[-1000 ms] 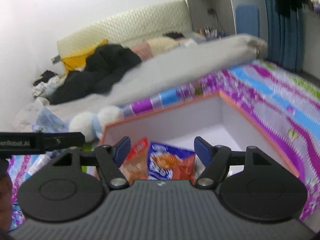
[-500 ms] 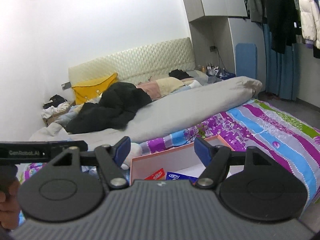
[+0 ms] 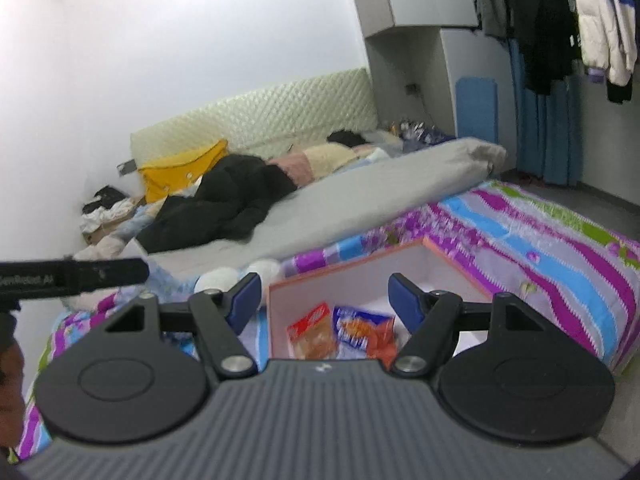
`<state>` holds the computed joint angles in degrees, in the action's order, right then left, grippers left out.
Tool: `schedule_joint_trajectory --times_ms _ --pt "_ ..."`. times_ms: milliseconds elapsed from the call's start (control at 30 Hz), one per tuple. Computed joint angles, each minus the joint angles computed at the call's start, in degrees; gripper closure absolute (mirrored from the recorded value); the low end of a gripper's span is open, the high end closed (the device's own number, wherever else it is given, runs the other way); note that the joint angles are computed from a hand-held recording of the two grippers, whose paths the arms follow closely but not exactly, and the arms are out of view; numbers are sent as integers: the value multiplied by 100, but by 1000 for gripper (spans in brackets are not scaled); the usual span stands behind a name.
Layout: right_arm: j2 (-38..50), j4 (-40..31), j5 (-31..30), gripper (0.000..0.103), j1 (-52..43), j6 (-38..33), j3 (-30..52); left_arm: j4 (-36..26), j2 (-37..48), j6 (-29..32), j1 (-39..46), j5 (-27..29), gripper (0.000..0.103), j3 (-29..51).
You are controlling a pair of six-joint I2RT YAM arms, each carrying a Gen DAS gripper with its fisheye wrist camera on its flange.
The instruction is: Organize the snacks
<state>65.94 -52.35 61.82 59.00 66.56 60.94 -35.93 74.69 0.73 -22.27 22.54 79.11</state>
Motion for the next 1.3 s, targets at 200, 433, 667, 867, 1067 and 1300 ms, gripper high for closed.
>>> schedule_joint_trajectory --times_ms 200,433,667,867,1067,1300 --pt "398 -1128 247 31 560 1418 215 2 -507 -5 165 -53 29 -686" --pt "835 -1511 223 30 831 2187 175 211 -854 22 256 -261 5 -1337" --pt "796 -1647 367 0 834 2763 -269 375 -602 215 321 -407 2 -1463" --pt "583 -920 128 0 616 2317 -740 835 -436 163 303 -535 1 -1762" --pt "576 -258 -156 0 455 1826 -951 1010 -285 114 217 -668 1 -1850" --pt "541 -184 -238 0 406 1789 -998 1052 -286 117 28 -824 0 -1874"
